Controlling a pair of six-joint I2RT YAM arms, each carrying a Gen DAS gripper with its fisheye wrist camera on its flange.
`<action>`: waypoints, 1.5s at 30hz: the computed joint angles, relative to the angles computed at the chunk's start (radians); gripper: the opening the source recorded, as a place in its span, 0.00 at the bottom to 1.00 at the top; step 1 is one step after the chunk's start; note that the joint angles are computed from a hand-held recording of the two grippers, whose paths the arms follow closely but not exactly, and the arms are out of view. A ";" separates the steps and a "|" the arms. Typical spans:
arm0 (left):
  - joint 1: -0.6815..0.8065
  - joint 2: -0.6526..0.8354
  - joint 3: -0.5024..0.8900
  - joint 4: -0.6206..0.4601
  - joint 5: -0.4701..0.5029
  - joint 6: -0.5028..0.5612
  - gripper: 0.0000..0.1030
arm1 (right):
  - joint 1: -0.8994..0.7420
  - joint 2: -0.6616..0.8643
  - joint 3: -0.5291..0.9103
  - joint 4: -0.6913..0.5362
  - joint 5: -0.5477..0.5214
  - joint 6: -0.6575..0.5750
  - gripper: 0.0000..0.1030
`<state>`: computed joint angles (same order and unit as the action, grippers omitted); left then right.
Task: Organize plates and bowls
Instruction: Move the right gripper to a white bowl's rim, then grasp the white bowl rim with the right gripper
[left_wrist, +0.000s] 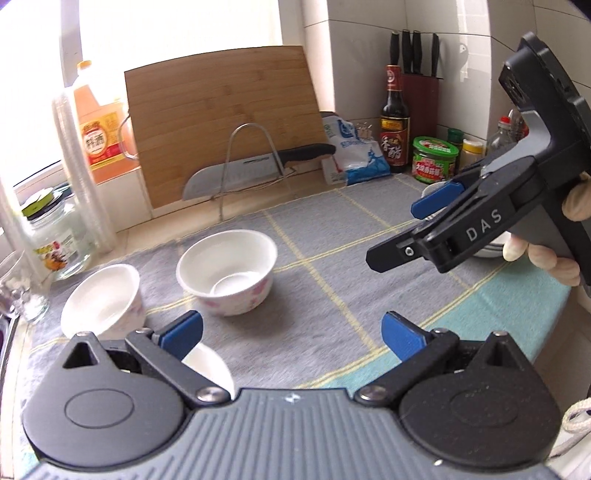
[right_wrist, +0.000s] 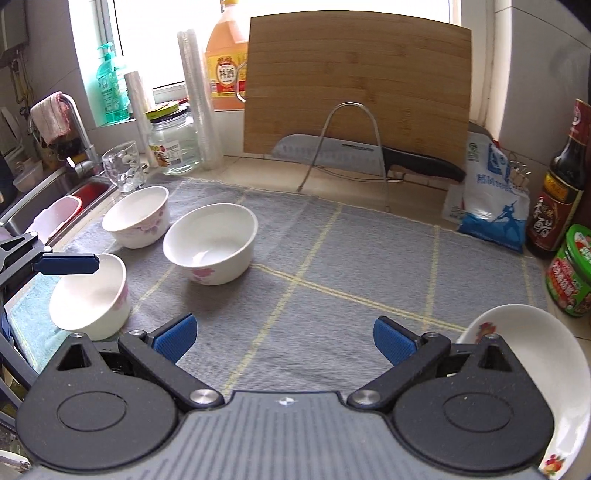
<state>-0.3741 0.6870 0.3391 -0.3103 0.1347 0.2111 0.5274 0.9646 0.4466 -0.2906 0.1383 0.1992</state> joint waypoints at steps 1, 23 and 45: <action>0.066 -0.036 -0.007 -0.038 0.039 0.030 0.99 | 0.062 0.042 0.008 0.026 0.028 0.043 1.00; 0.745 0.206 -0.091 0.015 0.496 0.587 0.96 | 0.342 0.615 0.249 0.337 -0.038 0.147 0.98; 0.729 0.323 -0.043 0.041 0.541 0.609 0.87 | 0.299 0.712 0.340 0.314 -0.141 0.108 0.78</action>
